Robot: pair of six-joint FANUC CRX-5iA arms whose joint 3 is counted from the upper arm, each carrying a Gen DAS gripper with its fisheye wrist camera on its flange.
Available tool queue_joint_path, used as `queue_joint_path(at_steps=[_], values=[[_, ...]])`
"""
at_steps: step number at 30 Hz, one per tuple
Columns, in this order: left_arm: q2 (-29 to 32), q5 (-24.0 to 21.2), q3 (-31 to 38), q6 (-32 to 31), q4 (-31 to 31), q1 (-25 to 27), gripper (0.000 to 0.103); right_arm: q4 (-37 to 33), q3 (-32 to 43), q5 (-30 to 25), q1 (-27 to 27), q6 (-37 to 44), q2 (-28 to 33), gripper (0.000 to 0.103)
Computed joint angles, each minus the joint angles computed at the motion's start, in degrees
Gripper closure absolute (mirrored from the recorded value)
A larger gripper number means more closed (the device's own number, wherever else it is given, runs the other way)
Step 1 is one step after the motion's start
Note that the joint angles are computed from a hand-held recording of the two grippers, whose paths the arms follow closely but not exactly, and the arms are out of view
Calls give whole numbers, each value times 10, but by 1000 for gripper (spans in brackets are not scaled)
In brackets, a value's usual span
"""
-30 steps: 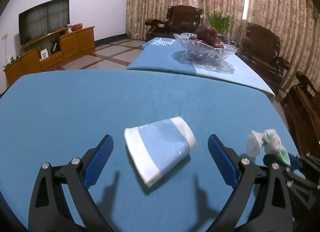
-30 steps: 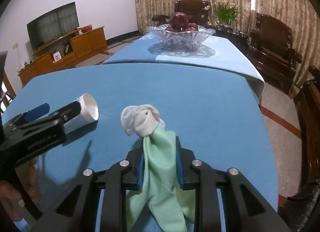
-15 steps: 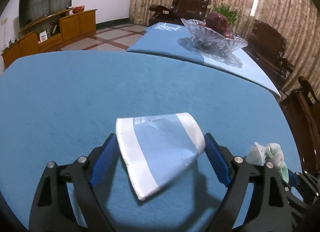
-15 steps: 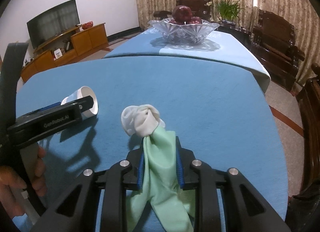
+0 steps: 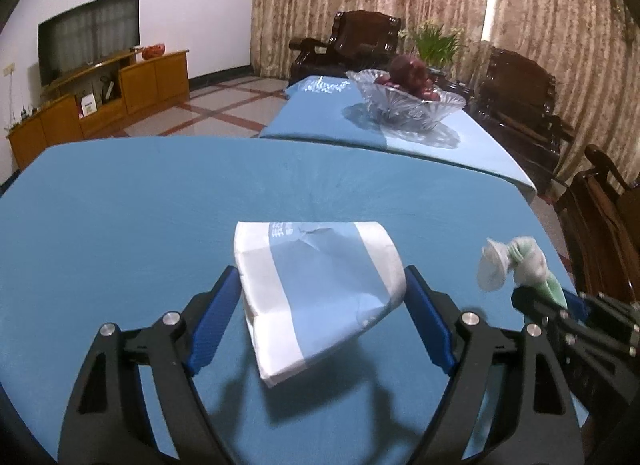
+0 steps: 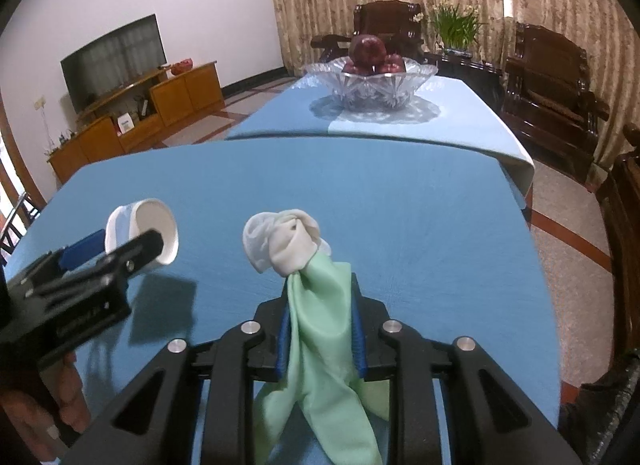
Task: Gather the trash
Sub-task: 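Carry the wipes pack in the left tool while the right tool carries the green glove to the bin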
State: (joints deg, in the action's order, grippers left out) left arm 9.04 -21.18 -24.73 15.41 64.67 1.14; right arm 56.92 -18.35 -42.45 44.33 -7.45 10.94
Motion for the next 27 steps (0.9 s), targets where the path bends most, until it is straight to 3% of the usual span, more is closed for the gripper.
queue_joint_path(at_steps=[13,27], values=[[-94,-18,-60,-14,16,5,24,30,-28,-53,44,-36,-62,79],[-217,-68,-128,-12,18,-5,25,24,-73,-217,151,-63,-164,79]])
